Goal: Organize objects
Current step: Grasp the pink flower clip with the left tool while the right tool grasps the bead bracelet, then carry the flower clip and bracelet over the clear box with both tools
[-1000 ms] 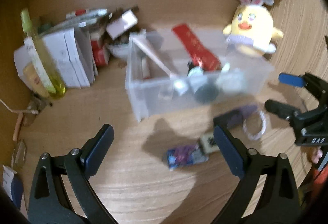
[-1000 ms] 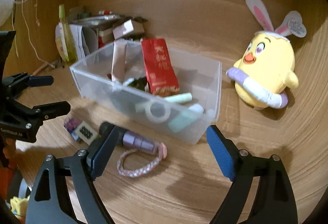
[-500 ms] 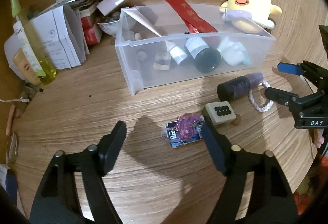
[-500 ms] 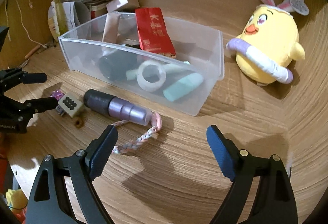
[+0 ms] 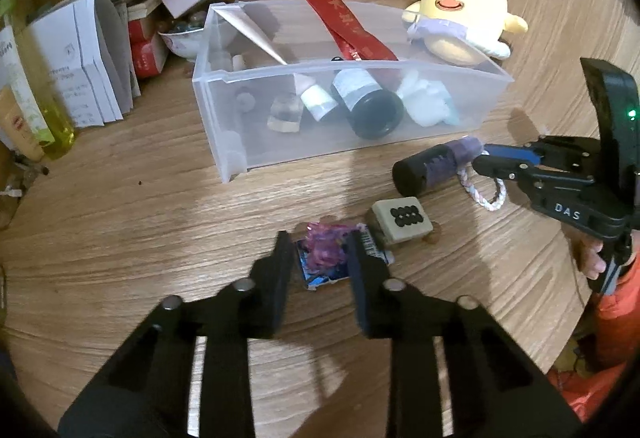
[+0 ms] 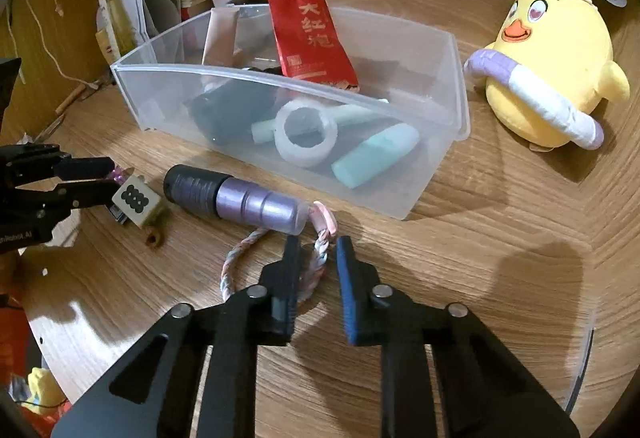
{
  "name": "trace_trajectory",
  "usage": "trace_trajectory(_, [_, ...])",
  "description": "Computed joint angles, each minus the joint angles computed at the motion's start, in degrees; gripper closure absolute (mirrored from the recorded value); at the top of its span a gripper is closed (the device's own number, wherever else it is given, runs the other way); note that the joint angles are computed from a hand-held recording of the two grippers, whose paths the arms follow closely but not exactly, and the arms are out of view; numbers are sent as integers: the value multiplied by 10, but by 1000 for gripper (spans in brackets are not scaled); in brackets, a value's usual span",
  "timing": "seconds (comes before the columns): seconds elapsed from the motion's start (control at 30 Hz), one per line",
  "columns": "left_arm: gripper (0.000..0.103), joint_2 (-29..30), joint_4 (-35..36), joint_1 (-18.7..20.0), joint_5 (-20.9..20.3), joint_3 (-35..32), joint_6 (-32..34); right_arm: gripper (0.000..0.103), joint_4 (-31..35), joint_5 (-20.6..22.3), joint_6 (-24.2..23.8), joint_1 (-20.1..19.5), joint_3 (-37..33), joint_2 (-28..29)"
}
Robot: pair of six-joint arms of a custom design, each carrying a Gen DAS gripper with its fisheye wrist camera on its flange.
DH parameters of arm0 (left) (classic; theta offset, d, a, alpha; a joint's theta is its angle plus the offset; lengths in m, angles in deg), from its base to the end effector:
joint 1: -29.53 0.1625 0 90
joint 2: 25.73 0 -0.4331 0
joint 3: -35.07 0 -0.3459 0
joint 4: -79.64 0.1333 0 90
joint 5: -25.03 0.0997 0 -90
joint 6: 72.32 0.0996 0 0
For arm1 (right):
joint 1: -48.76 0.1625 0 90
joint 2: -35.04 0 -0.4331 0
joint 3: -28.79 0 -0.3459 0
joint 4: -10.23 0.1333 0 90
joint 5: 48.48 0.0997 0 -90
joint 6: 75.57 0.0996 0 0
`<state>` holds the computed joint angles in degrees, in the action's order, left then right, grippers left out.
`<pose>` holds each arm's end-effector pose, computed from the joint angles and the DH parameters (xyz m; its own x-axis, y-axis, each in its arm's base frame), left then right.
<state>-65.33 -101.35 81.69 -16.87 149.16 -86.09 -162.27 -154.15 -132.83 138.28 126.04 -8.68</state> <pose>-0.1679 -0.5543 0.0698 -0.7782 0.0555 -0.6255 0.4149 0.7932 -0.4457 0.1009 -0.6532 0.1481 -0.5263 -0.6607 0.5352 -0.8050 0.5900 -0.0632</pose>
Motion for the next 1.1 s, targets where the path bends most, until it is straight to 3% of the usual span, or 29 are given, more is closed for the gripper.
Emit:
trace_trajectory(0.6, [85,-12,-66,-30,61,28,-6,95,-70,47,-10,-4,35,-33])
trace_trajectory(0.73, [85,-16,-86,-40,68,30,7,95,-58,54,-14,-6,36,-41])
trace_trajectory(0.8, [85,-19,-95,-44,71,29,13,90,-45,41,-12,-4,26,-36])
trace_trajectory(0.87, [85,-21,-104,-48,73,30,17,73,-33,29,-15,-2,16,-29])
trace_trajectory(0.93, [85,-22,-113,-51,73,31,21,65,-32,20,-21,-2,10,-20])
trace_trajectory(1.1, [85,-25,-135,-57,74,27,33,65,-30,-12,-30,1,-11,7])
